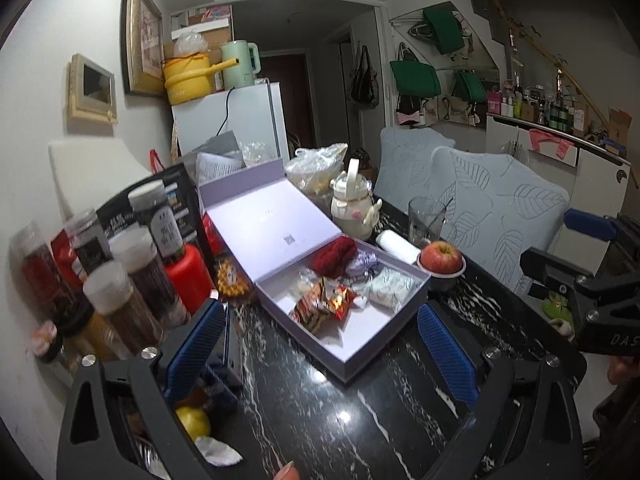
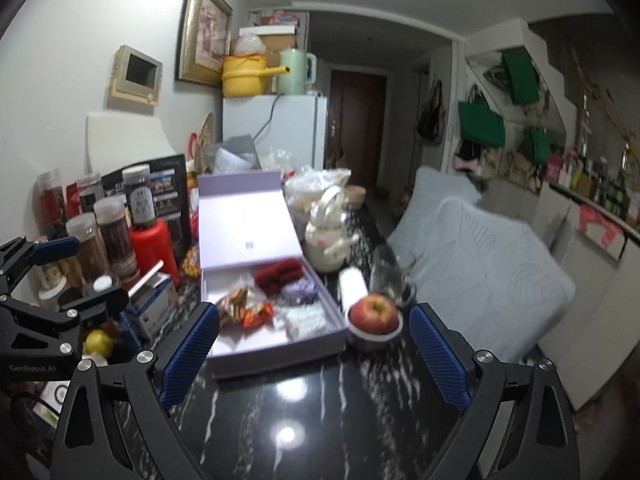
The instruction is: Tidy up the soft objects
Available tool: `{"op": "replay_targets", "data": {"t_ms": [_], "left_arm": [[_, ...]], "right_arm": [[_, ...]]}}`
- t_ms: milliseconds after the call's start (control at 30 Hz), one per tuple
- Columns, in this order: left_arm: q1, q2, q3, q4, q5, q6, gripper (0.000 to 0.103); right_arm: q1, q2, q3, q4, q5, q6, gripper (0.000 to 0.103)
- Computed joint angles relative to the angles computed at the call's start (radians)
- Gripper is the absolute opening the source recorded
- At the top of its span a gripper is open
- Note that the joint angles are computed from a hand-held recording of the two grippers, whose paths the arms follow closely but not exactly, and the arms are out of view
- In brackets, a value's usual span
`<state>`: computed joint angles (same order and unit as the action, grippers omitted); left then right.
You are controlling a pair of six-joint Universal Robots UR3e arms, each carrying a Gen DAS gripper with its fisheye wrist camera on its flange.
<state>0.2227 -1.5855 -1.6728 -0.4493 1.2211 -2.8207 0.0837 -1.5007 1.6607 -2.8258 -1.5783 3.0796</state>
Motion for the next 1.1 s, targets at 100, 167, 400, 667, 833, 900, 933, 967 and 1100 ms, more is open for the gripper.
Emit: {"op": "replay_targets", "data": {"t_ms": [100,167,400,667,833,900,933,967,1100], "left_arm": [[0.007,0.025,-0.070,0.023,0.004,0.011,0.099],[0.014,0.035,-0.103,0.031,0.006,0.014,0.099],[0.013,0.055,-0.205,0.082,0.031,0.028,0.099],[0.007,0.059,-0.245,0.084,0.020,0.036,0.099],[0.003,0.057,-0.239,0.080,0.021,0.031,0.099],[0.003,0.059,-0.241,0.082,0.019,0.030,0.099],[0.003,0.058,-0.239,0.082,0.020,0.028,0.099],[0.003,0.055,-0.236,0.081,0.020,0.027,0.099],[0.003,0.052,-0.232,0.072,0.014,0.030,0.099]], "right_arm": [[0.009,-0.011,0.057,-0.016,-0.010,0.011,0.097],[0.015,-0.014,0.087,-0.023,-0.018,0.024,0.097],[0.028,-0.037,0.191,-0.049,-0.024,0.084,0.097],[0.039,-0.053,0.238,-0.046,-0.019,0.093,0.097],[0.037,-0.063,0.244,-0.049,-0.031,0.099,0.097],[0.036,-0.066,0.245,-0.048,-0.035,0.100,0.097],[0.037,-0.066,0.245,-0.047,-0.038,0.099,0.097],[0.038,-0.066,0.244,-0.047,-0.040,0.100,0.097],[0.037,-0.067,0.245,-0.048,-0.039,0.099,0.097]]}}
